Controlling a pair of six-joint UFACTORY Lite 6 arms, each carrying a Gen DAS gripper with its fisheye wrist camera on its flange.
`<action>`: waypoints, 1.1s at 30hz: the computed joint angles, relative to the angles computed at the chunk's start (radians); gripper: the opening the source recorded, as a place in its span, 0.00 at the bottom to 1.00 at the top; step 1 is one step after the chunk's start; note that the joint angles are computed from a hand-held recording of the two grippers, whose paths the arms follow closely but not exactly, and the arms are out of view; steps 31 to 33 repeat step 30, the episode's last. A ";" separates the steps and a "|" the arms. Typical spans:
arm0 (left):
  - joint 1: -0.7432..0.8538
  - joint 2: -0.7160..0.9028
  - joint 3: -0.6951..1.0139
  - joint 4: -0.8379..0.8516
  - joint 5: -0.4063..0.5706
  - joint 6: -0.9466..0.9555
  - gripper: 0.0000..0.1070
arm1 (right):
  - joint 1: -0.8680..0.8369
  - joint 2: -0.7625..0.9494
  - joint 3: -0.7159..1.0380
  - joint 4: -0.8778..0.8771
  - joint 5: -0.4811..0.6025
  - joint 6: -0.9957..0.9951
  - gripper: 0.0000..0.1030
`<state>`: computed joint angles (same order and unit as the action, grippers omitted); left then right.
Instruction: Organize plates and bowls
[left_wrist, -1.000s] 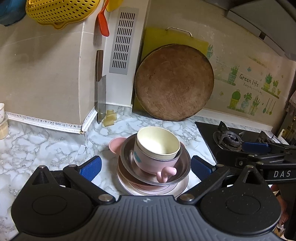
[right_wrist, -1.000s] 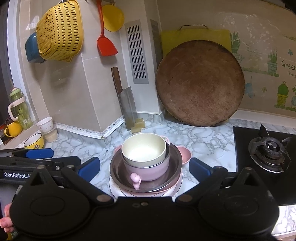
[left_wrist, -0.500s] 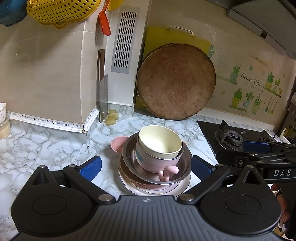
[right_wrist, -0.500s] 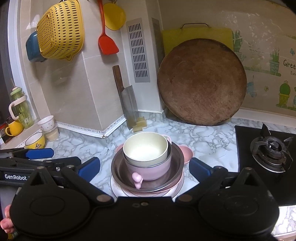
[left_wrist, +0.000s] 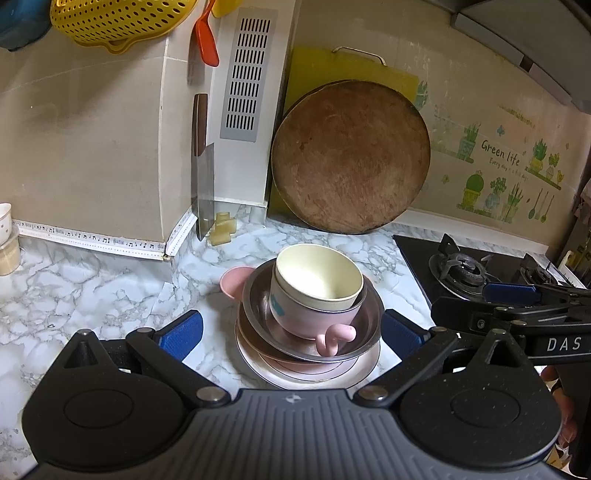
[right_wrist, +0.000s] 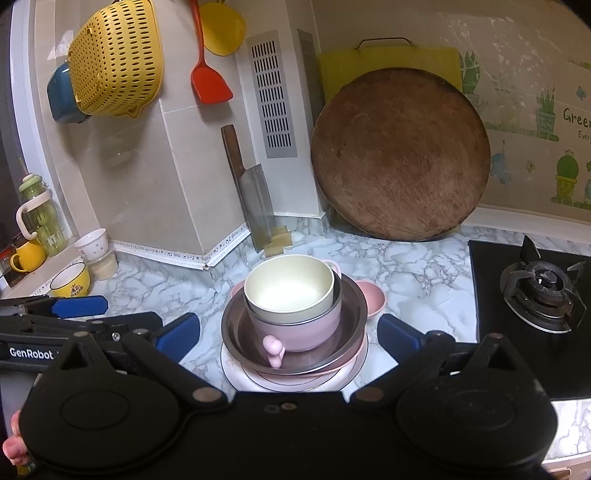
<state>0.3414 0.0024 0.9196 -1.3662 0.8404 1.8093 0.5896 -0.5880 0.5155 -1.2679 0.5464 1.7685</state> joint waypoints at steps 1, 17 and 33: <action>-0.001 -0.002 -0.001 -0.001 -0.001 0.001 0.96 | 0.000 0.000 0.000 -0.001 0.000 0.001 1.00; -0.002 0.007 0.005 0.004 -0.003 -0.001 0.96 | 0.001 0.013 0.005 0.000 -0.001 0.014 1.00; 0.005 0.037 0.027 0.006 -0.001 -0.011 0.96 | -0.016 0.042 0.013 -0.031 -0.027 0.053 1.00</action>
